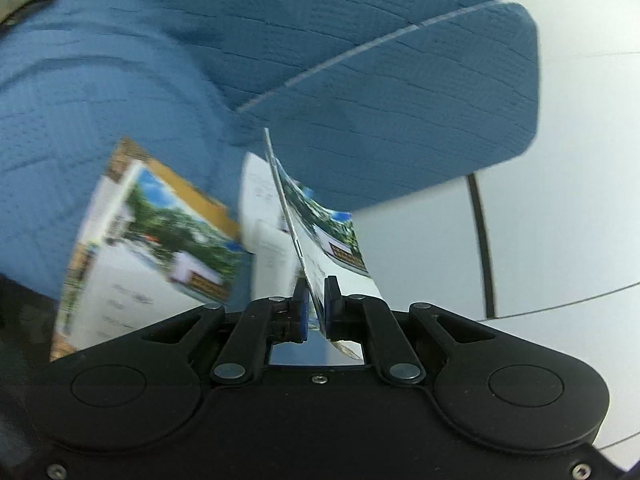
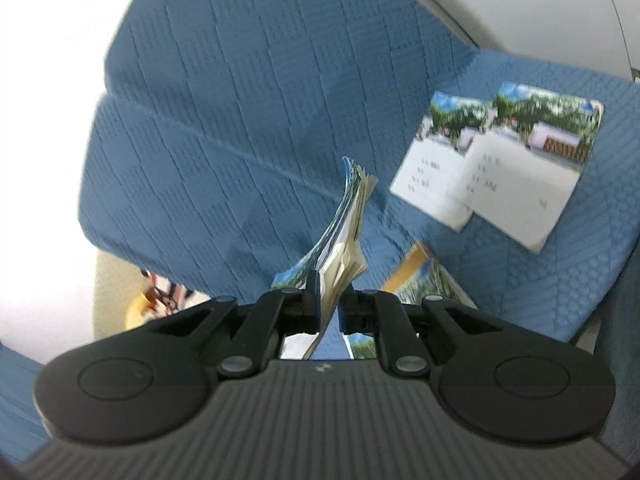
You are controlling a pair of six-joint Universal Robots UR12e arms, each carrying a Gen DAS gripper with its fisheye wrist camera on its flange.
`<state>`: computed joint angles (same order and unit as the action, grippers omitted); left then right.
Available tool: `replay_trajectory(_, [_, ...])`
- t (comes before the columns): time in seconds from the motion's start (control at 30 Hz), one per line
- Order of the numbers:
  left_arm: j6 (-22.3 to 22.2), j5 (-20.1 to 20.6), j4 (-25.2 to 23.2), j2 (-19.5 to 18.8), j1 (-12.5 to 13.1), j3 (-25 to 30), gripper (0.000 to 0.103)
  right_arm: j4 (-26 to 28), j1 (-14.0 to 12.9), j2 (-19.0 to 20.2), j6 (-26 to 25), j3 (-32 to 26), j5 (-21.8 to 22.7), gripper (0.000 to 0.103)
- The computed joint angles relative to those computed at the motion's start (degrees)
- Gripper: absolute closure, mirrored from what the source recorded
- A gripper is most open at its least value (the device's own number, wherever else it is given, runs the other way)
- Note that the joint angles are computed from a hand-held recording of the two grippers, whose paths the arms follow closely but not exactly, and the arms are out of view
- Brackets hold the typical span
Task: Organize objects
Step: 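Carry the white photo booklet over the book stack with both grippers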
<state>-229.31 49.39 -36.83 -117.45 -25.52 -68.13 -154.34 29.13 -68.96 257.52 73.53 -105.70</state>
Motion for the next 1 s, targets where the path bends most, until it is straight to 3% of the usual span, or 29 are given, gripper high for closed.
replay_trajectory(0.37, [6.01, 3.01, -5.11, 0.79, 1.17, -4.73, 0.098, 8.09, 1.59, 3.47, -1.75, -3.12, 1.89, 0.091])
replay_trajectory(0.83, [14.74, 7.99, -11.14, 1.44, -0.35, -7.53, 0.100, 16.06, 2.52, 4.41, -4.78, -3.46, 2.01, 0.091])
replay_trajectory(1.0, [15.14, 9.42, -13.59, 1.38, -0.84, -7.54, 0.100, 18.16, 2.46, 4.57, -4.91, -2.88, 3.88, 0.090])
